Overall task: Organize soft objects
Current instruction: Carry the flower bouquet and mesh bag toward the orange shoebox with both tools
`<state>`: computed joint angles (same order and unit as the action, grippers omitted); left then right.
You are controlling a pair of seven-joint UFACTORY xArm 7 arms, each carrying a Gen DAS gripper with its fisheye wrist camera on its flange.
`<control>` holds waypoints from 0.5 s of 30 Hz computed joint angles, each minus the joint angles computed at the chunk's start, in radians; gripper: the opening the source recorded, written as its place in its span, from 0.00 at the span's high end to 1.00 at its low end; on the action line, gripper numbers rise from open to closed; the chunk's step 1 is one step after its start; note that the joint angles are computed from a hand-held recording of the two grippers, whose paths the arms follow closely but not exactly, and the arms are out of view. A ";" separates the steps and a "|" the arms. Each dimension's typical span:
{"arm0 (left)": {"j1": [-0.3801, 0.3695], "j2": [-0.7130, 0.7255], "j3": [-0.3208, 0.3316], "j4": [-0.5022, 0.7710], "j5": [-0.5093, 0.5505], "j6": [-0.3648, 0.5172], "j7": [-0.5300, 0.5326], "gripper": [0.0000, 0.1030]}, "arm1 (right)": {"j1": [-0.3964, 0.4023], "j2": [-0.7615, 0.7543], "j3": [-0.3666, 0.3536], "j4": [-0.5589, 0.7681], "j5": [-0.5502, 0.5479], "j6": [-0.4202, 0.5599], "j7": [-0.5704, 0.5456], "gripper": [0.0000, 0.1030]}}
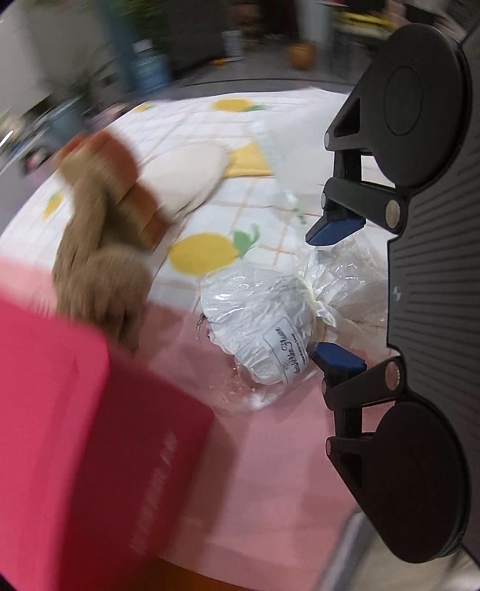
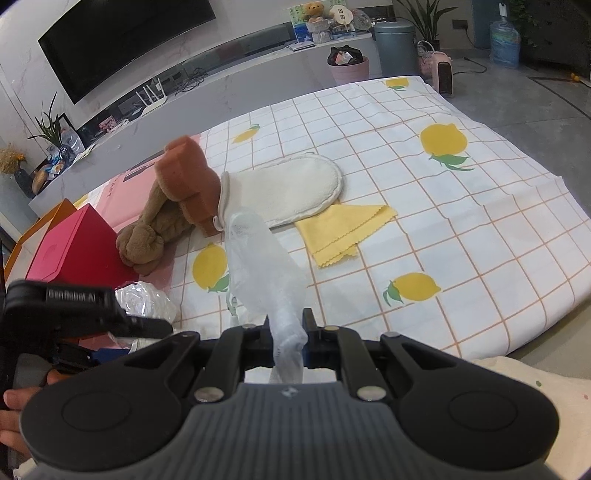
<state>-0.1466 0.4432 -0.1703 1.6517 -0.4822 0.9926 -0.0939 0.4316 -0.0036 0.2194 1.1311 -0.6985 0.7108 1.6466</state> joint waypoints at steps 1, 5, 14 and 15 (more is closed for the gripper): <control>-0.010 -0.008 0.007 -0.017 -0.003 -0.028 -0.044 0.31 | 0.000 0.001 0.000 0.001 0.001 0.001 -0.002 0.91; -0.069 -0.041 0.036 -0.090 0.055 -0.170 -0.242 0.31 | 0.002 0.008 -0.001 0.006 0.010 0.000 -0.015 0.91; -0.005 -0.029 -0.046 -0.141 -0.031 -0.248 -0.040 0.55 | 0.006 0.012 -0.007 0.007 0.011 -0.012 -0.029 0.91; 0.000 -0.029 -0.046 -0.133 -0.027 -0.224 -0.007 0.55 | 0.006 0.010 -0.007 0.006 0.008 -0.014 -0.028 0.91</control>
<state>-0.1468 0.4144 -0.2164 1.5188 -0.5089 0.7682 -0.1006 0.4372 0.0065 0.2124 1.1373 -0.6908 0.6969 1.6184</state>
